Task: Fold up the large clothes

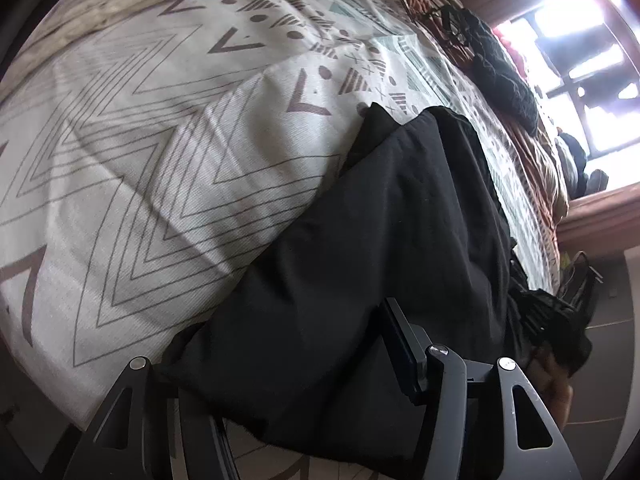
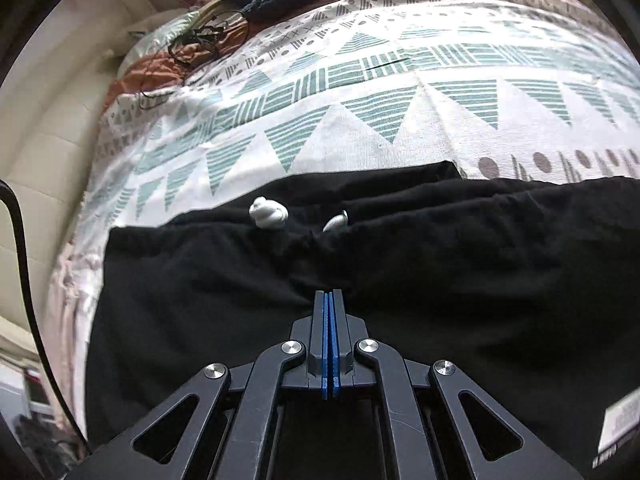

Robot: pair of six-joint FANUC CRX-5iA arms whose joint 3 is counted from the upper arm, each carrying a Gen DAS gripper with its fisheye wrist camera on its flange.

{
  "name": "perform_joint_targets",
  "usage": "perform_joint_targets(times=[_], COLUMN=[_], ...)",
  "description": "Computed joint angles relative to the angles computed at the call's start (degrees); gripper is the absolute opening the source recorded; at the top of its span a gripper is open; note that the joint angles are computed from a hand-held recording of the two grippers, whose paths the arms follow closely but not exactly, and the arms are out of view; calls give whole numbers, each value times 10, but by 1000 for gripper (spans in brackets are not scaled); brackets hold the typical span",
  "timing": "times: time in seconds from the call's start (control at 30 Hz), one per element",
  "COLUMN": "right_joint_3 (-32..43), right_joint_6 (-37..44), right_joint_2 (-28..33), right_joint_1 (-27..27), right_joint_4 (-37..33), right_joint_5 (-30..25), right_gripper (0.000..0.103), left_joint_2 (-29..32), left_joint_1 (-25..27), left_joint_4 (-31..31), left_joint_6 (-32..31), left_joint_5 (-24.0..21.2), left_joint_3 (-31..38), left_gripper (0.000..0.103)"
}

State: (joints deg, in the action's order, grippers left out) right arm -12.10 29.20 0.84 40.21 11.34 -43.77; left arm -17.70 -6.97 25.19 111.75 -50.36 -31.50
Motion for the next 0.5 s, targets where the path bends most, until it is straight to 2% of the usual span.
perform_joint_targets(times=[0.07, 0.1, 0.13, 0.2, 0.27, 0.33, 0.37, 0.5], right_joint_3=[-2, -5, -12, -28, -37, -34, -36, -42], right_joint_6=[20, 16, 3, -35, -45, -50, -50, -27], right_joint_2=[-9, -12, -20, -36, -55, -62, -68, -91], right_joint_1=[-12, -11, -9, 1, 4, 9, 14, 29], right_joint_4=[-34, -34, -25, 6, 15, 22, 22, -8], right_joint_5=[16, 19, 21, 30, 38, 36, 33, 28], right_gripper=[4, 4, 4, 5, 12, 36, 39, 41], left_joint_2=[3, 3, 2, -4, -13, -18, -20, -29], left_joint_1=[-3, -1, 3, 7, 9, 6, 5, -4], left_joint_4=[-2, 13, 34, 49, 62, 64, 67, 81], left_joint_6=[-14, -31, -55, -76, -86, -85, -86, -98], left_joint_5=[1, 5, 9, 12, 16, 20, 23, 35], left_joint_3=[4, -2, -10, -16, -20, -16, -14, -7], left_gripper=[44, 31, 26, 20, 17, 14, 14, 12])
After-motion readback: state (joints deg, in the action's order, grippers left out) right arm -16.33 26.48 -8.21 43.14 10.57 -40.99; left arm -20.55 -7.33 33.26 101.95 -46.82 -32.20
